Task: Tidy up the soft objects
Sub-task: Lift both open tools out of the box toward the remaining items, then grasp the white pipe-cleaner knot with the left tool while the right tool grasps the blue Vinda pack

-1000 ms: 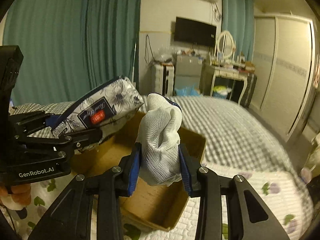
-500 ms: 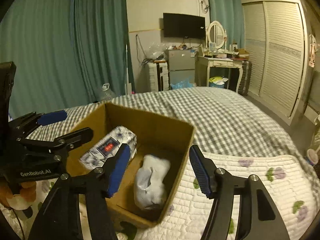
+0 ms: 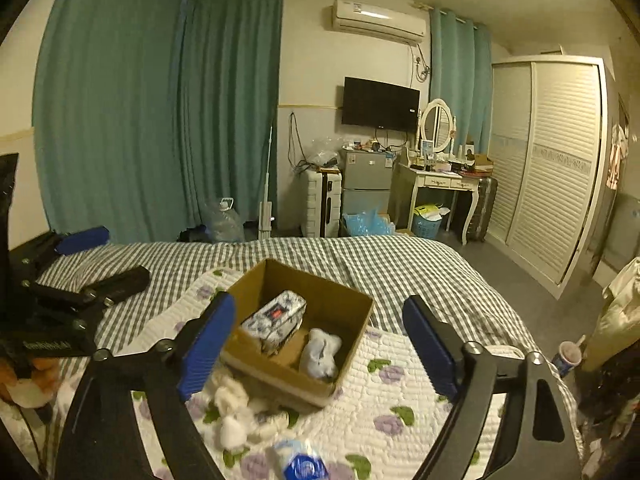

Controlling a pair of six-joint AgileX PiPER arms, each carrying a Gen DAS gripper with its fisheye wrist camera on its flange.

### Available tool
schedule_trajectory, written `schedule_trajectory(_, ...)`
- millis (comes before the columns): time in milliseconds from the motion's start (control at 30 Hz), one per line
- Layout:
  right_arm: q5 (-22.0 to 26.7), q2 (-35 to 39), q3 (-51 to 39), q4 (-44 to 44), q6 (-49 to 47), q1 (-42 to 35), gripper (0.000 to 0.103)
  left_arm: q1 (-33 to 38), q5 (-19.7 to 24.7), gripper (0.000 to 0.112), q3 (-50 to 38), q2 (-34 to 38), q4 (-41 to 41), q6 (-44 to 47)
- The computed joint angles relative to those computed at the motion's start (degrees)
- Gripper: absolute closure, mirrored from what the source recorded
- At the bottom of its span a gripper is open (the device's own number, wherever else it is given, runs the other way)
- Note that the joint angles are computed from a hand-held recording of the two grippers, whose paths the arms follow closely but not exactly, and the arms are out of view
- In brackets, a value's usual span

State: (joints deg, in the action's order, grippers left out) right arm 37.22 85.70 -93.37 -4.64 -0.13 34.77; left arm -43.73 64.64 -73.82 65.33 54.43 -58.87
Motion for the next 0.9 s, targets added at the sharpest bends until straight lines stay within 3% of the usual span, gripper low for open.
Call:
schedule_trajectory(100,-0.1,-3.0,5.4,-0.5,-0.5,0.9,0.011,-4.5,4.3,0.016,3.5,-1.0,2.1,-4.9)
schedule_trajectory(267,-4.6,-3.4,15.9,2.1,-5.2,-0.1,0.011,-7.5,3.4,0.016,14.9,-2.0,2.3,-15.7)
schedule_trajectory(500,-11.5,2.9,26.8,6.7,-12.1,-1.5,0.011,-3.2,-9.0,0.017,28.3,2.1,-1.1,-28.8)
schedule_trajectory(633,-13.7,7.7,28.7,3.4,-12.3,-1.1,0.011,-2.4,-14.6,0.017,32.9,6.8,-1.0,-33.9)
schedule_trajectory(733,-14.8,10.4,29.1,5.8,-14.8,-1.8,0.014,-1.6,-18.6,0.018,35.0,10.1,-0.7,-35.4)
schedule_trajectory(900,-13.8,13.2,27.6,9.5,-17.1,-3.0,0.024,0.5,-24.7,0.031,37.7,12.3,-0.8,-37.1)
